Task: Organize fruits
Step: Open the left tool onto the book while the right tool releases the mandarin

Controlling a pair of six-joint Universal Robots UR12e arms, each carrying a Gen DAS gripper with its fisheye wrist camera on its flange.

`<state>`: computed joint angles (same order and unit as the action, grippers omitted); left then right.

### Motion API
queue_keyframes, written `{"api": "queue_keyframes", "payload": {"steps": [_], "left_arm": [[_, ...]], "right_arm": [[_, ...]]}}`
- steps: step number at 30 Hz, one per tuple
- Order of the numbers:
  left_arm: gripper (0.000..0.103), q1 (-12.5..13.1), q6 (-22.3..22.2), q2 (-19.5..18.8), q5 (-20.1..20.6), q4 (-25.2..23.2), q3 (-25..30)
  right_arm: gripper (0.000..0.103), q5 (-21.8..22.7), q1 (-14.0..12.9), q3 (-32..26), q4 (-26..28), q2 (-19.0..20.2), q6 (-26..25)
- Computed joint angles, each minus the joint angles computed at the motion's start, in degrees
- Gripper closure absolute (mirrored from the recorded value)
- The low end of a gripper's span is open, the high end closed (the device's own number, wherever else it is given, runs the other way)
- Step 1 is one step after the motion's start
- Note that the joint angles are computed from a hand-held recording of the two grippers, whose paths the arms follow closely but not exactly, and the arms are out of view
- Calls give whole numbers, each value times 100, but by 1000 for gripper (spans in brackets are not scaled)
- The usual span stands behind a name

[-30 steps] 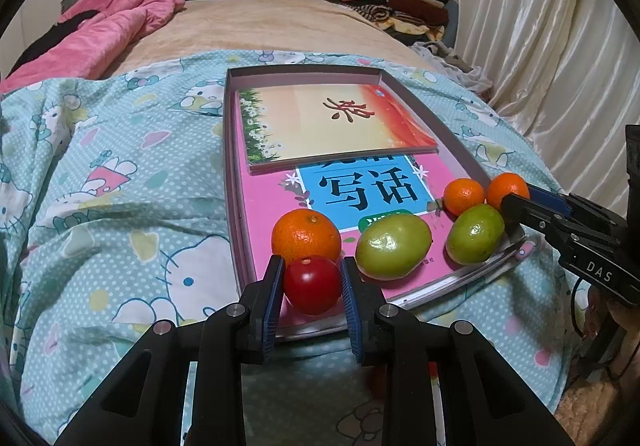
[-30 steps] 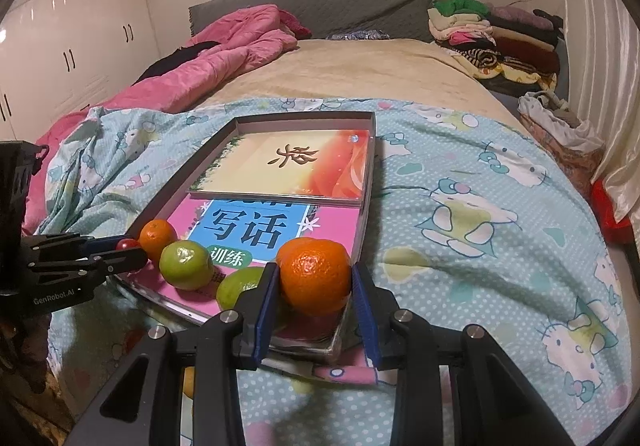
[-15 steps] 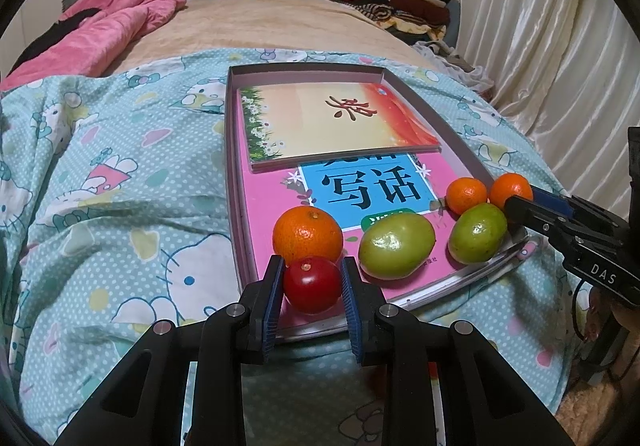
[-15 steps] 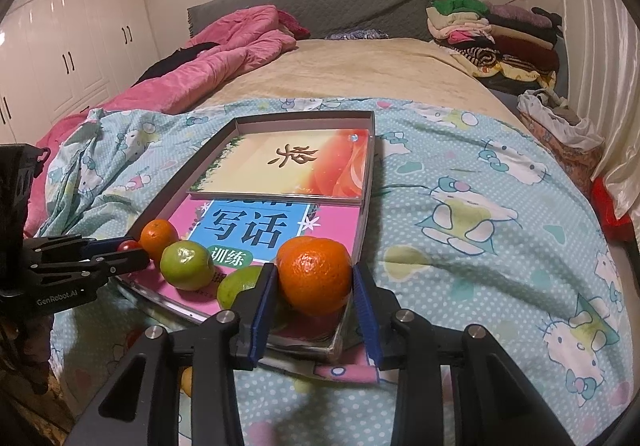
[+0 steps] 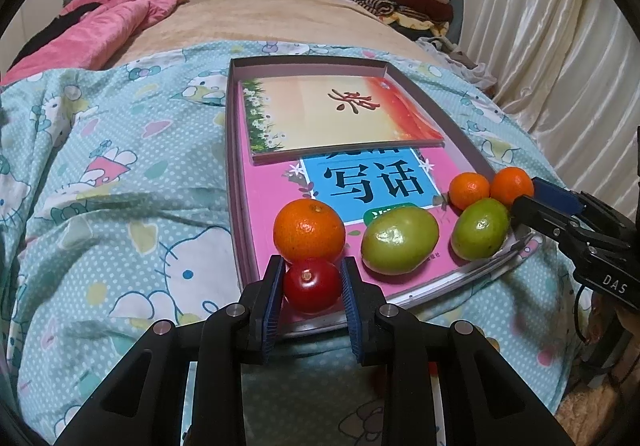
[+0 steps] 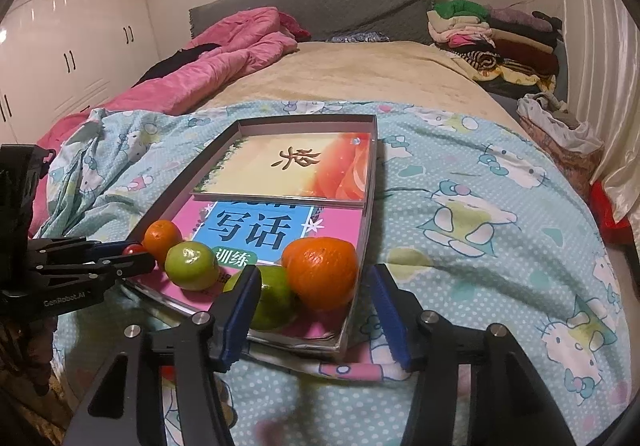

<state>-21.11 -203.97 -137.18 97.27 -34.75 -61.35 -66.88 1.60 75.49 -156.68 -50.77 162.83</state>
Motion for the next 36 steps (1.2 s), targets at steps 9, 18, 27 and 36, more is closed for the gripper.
{"api": "queue_keyframes", "payload": {"steps": [9,18,27,36], "left_arm": [[74,-6,-9,-10,25,-42,29],[65,4,-79,24,-6,16,-24],[55,28,-236,100,-83,257,-154],[41,45,-410,204,-77,606,-325]], "right_arm": [[38,57,-8,80,-201,-46,66],[37,76,-12,119,-274,-77,73],[37,102,-14,144,-340,-86,87],[36,160,-39,192,-520,-106,178]]}}
